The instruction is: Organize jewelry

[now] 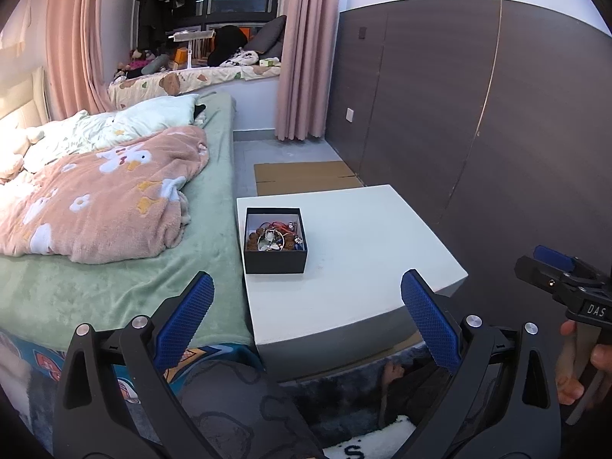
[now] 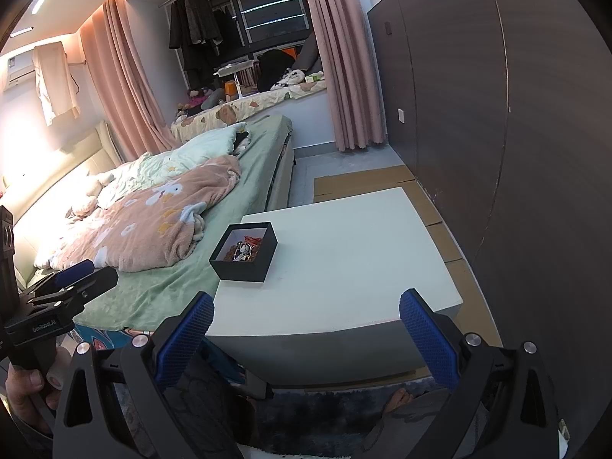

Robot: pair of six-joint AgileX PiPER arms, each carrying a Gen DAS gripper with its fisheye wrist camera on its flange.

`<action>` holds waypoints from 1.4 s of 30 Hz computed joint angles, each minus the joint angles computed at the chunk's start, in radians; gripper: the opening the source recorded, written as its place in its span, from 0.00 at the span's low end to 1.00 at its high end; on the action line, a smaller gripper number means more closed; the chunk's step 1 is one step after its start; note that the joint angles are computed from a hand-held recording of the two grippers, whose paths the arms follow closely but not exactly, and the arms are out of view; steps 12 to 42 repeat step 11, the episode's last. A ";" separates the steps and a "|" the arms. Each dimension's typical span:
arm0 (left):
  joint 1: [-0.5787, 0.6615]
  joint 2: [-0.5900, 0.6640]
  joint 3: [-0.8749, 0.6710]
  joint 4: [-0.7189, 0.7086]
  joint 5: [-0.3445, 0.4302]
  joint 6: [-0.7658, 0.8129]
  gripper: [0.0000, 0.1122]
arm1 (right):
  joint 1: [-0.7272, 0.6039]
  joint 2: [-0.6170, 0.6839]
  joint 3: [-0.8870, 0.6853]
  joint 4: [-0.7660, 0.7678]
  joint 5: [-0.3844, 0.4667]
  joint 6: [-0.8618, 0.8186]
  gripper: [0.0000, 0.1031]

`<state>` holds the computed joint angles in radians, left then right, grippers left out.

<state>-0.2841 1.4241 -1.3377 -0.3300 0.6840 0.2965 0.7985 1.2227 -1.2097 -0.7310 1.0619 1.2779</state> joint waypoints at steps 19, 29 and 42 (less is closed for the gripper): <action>-0.047 0.034 -0.046 0.067 0.003 -0.061 0.87 | 0.010 0.002 0.024 -0.029 -0.028 0.061 0.93; -0.047 0.034 -0.046 0.067 0.003 -0.061 0.87 | 0.010 0.002 0.024 -0.029 -0.028 0.061 0.93; -0.047 0.034 -0.046 0.067 0.003 -0.061 0.87 | 0.010 0.002 0.024 -0.029 -0.028 0.061 0.93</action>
